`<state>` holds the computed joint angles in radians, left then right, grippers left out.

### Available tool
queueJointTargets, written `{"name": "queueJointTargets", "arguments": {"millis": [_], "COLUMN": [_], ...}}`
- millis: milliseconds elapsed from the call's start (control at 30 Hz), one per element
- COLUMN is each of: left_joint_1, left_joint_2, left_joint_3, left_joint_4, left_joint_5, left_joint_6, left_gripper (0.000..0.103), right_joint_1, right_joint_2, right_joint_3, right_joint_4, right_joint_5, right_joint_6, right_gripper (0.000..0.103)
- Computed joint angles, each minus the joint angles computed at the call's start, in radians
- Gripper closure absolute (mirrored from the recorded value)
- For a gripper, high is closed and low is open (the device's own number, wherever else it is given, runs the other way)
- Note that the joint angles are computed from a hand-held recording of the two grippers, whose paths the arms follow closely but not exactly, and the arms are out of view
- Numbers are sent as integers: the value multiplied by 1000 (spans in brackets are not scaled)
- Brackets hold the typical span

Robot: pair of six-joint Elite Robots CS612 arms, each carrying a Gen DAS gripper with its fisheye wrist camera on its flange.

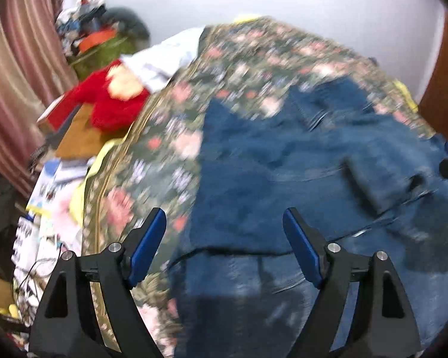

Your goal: Fold large clothes

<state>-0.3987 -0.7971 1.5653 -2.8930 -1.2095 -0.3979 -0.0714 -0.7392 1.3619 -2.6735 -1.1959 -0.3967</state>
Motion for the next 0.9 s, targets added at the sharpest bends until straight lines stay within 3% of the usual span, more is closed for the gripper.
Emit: {"name": "queueJointTargets", "arguments": {"millis": [167, 233, 300, 333, 400, 500, 600, 700, 900], "left_joint_1": [14, 16, 24, 32, 33, 23, 9, -2, -2], "left_joint_2": [43, 62, 76, 85, 96, 106, 115, 116, 92], "left_joint_3": [-26, -42, -52, -59, -64, -66, -62, -56, -34], "left_joint_4": [81, 115, 130, 138, 136, 144, 136, 139, 166], "left_joint_5": [1, 1, -40, -76, -63, -20, 29, 57, 33], "left_joint_6": [12, 7, -8, -30, -47, -39, -8, 6, -42], "left_gripper": [23, 23, 23, 23, 21, 18, 14, 14, 14], "right_joint_1": [65, 98, 120, 126, 131, 110, 84, 30, -41], "right_joint_2": [52, 90, 123, 133, 158, 146, 134, 113, 64], "right_joint_3": [-83, -125, -143, -151, -174, -167, -144, -147, -82], "right_joint_4": [128, 160, 112, 104, 109, 101, -9, 69, 26], "right_joint_5": [-87, -198, -311, -345, -409, -379, -436, -382, -432], "right_joint_6": [-128, -185, -197, -199, -199, -159, -91, 19, 133], "right_gripper": [0, 0, 0, 0, 0, 2, 1, 1, 1]}}
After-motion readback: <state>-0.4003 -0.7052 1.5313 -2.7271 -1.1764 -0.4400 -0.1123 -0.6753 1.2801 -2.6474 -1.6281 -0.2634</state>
